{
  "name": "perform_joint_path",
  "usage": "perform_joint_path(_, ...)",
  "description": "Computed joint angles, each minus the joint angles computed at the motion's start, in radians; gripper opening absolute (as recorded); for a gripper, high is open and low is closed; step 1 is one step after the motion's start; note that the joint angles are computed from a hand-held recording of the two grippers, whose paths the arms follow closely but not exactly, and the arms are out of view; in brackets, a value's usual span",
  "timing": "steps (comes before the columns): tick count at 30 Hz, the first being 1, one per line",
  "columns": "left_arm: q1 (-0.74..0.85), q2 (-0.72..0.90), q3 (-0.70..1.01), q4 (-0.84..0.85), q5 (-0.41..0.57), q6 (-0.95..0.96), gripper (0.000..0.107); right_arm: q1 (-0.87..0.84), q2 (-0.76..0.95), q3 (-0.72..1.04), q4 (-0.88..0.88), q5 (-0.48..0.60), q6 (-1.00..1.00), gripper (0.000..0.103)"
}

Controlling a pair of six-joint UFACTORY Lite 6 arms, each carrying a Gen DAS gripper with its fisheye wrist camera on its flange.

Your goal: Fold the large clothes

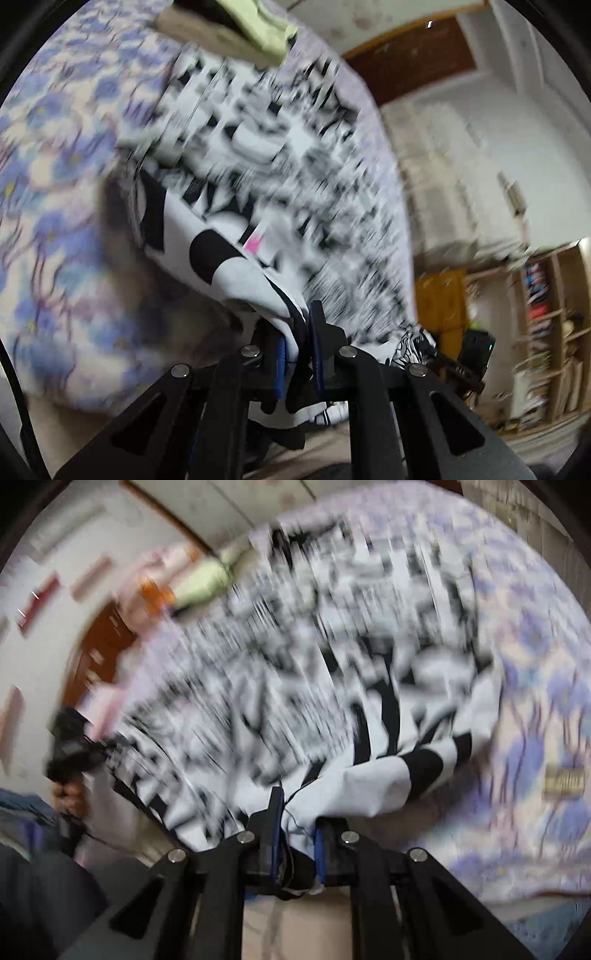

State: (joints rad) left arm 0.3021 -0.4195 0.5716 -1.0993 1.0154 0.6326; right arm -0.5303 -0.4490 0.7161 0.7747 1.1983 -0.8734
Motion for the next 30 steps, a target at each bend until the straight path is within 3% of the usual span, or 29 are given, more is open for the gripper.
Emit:
perform_joint_path(4,-0.006,0.175,0.197,-0.080,-0.060,-0.009,0.009,0.015,0.178,0.241,0.141,-0.024,0.068,0.014)
perform_joint_path(10,-0.023,0.533,0.560,-0.147,-0.175,-0.055,0.011,0.116,0.563,0.590,0.180,-0.221,0.261,0.016)
perform_joint_path(13,-0.073,0.704,0.739,-0.065,-0.225,-0.154,0.025,0.141,0.761,0.768,0.176,-0.238,0.356,0.027)
perform_joint_path(15,-0.087,0.789,0.830,-0.015,-0.236,-0.209,0.057,0.164,0.851,0.853,0.154,-0.261,0.402,0.051)
perform_joint_path(16,-0.087,0.827,0.865,-0.004,-0.240,-0.222,0.065,0.179,0.888,0.889,0.137,-0.276,0.420,0.066)
perform_joint_path(17,-0.091,0.862,0.898,0.004,-0.256,-0.238,0.072,0.192,0.918,0.917,0.120,-0.290,0.436,0.070)
perform_joint_path(22,-0.102,1.020,1.053,0.131,-0.263,-0.305,0.072,0.220,1.048,1.037,0.023,-0.318,0.493,0.071)
perform_joint_path(26,-0.152,1.163,1.240,0.366,-0.267,-0.394,0.072,0.247,1.123,1.108,-0.101,-0.380,0.529,0.070)
perform_joint_path(30,-0.204,1.319,1.463,0.563,-0.211,-0.443,0.072,0.285,1.254,1.272,-0.263,-0.376,0.580,0.071)
